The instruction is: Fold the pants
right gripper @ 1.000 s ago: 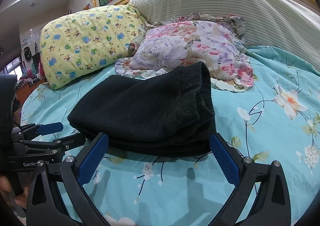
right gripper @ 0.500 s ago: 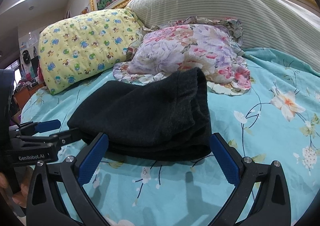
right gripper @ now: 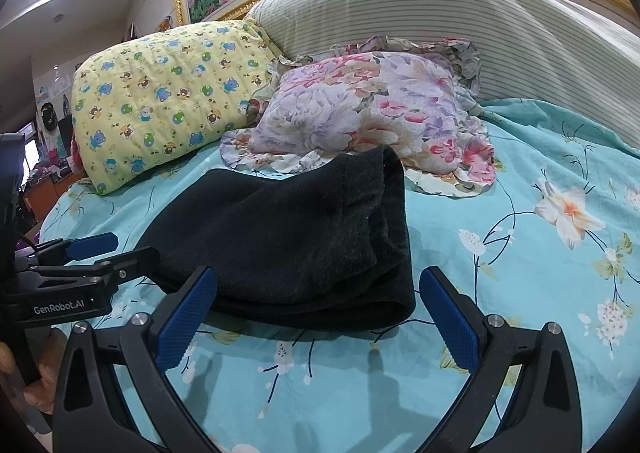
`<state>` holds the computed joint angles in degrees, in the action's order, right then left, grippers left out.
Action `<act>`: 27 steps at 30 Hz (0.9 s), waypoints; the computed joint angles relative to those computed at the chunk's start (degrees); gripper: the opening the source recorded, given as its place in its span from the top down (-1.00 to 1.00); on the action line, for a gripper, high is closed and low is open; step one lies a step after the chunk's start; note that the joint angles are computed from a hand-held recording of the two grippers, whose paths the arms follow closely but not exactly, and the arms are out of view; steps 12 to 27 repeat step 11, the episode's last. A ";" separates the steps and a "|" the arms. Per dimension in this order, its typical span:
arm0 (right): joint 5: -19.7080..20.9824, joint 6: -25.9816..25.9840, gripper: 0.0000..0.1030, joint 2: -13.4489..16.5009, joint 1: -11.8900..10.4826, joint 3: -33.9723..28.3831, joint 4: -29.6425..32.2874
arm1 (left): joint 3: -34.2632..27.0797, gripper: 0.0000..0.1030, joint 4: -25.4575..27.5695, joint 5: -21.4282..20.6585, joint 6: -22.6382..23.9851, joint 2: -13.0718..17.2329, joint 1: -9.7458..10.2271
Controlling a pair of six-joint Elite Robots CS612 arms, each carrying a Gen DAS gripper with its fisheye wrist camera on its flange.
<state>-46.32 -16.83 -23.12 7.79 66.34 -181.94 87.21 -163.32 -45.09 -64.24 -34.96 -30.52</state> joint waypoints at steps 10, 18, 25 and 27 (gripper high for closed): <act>-0.27 0.47 -0.97 0.04 -0.02 -0.24 1.01 | -0.30 -0.63 1.08 -0.18 -0.29 -0.06 0.21; -0.26 0.61 -0.97 0.11 -0.02 -0.34 1.03 | -0.30 -0.63 1.22 -0.20 -0.41 -0.07 0.23; -0.26 0.61 -0.97 0.11 -0.02 -0.34 1.03 | -0.30 -0.63 1.22 -0.20 -0.41 -0.07 0.23; -0.26 0.61 -0.97 0.11 -0.02 -0.34 1.03 | -0.30 -0.63 1.22 -0.20 -0.41 -0.07 0.23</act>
